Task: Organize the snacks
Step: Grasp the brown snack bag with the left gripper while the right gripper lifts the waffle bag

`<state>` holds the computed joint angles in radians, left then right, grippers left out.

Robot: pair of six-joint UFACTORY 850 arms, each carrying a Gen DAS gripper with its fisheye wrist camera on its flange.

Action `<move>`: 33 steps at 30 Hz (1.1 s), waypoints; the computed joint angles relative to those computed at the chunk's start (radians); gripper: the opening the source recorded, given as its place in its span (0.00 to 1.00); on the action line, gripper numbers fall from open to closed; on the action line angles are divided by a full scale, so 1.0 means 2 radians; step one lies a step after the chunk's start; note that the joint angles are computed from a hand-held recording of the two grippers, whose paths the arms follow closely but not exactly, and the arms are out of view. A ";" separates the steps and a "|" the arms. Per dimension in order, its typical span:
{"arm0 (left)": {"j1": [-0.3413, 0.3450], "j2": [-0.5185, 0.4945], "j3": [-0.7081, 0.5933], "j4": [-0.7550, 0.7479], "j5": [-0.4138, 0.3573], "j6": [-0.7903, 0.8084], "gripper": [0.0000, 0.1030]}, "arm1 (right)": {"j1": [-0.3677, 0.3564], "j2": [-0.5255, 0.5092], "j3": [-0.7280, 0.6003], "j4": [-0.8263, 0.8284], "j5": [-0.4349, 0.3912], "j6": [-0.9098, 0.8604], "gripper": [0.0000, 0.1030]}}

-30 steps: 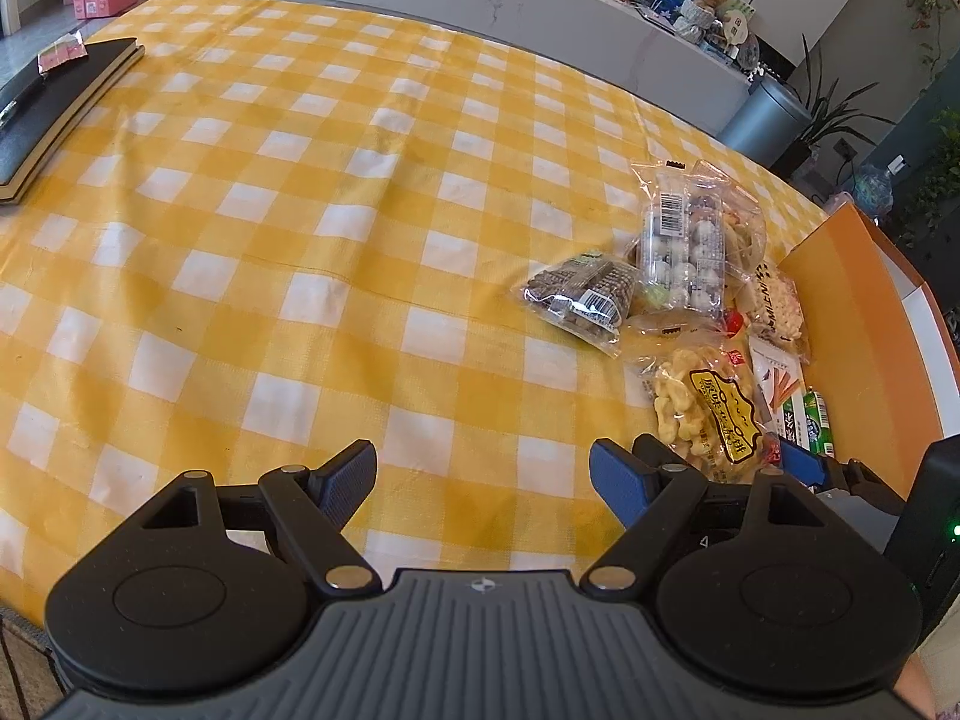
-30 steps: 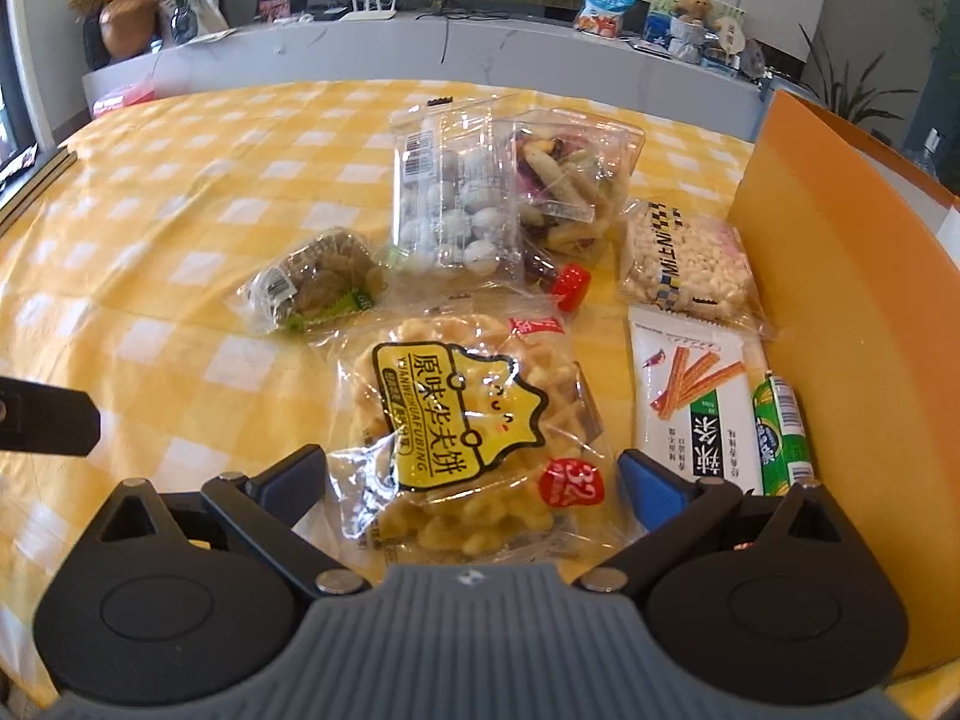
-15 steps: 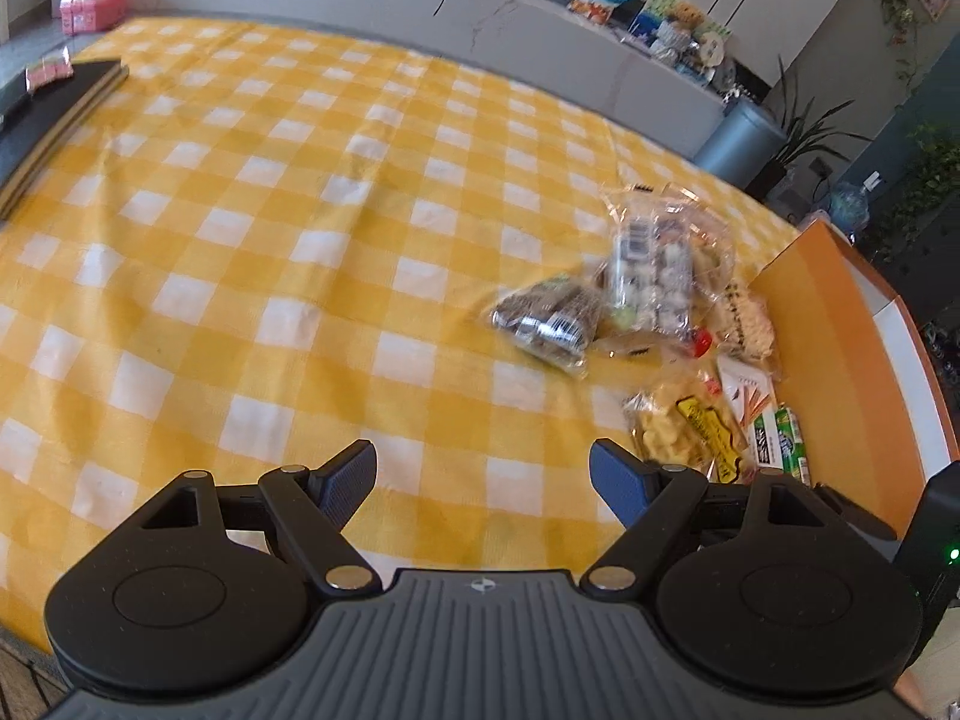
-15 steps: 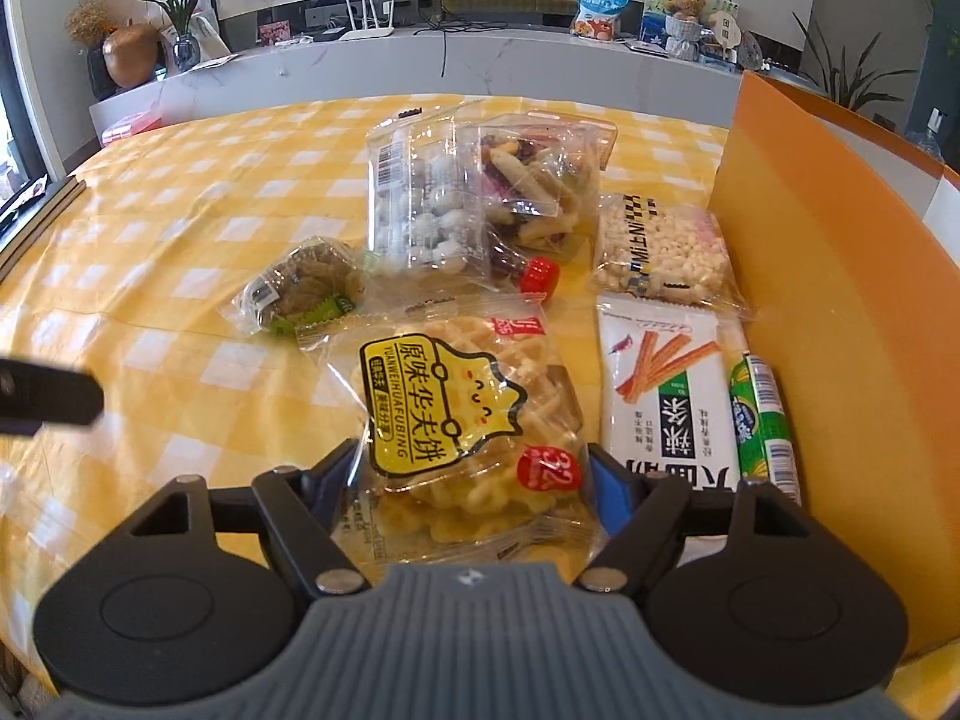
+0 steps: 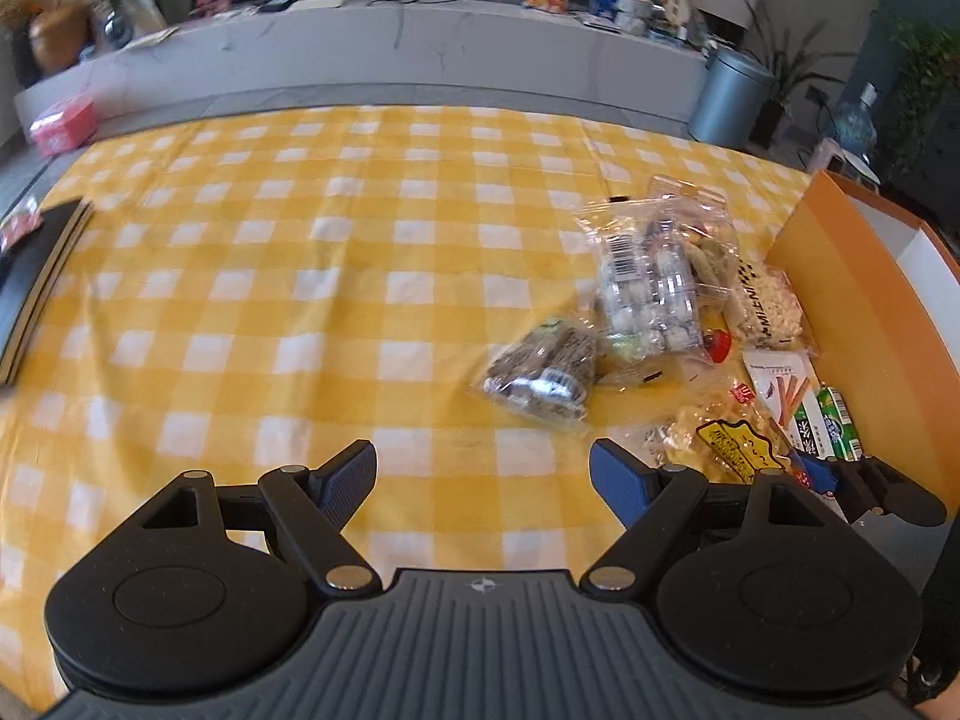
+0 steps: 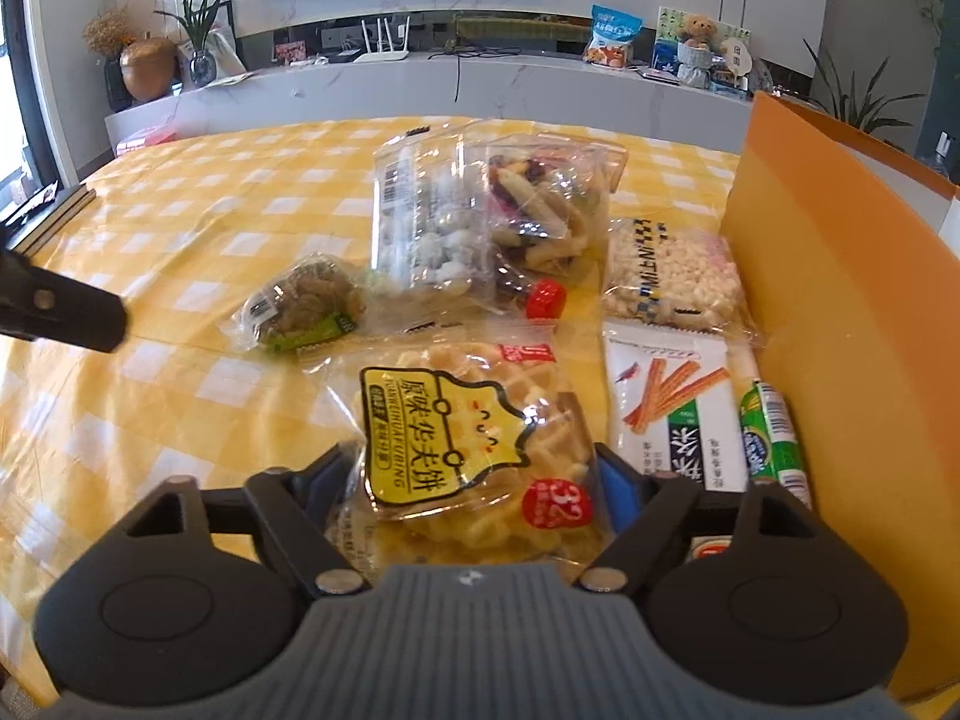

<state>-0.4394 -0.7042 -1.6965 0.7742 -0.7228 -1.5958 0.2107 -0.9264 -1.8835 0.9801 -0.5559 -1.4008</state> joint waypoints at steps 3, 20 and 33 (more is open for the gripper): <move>-0.002 -0.029 -0.039 0.023 -0.023 0.037 0.92 | -0.002 -0.001 0.001 0.010 -0.004 -0.015 0.75; 0.036 -0.126 -0.154 -0.080 0.000 0.191 0.96 | -0.005 0.003 0.011 0.037 -0.005 -0.052 0.75; 0.024 -0.103 -0.125 -0.060 -0.017 0.137 0.60 | -0.007 0.007 0.021 0.064 0.000 -0.064 0.70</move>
<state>-0.3918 -0.9102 -1.9463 0.6536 -0.7563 -1.3216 0.1971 -0.9120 -1.8409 1.1084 -0.5556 -1.5287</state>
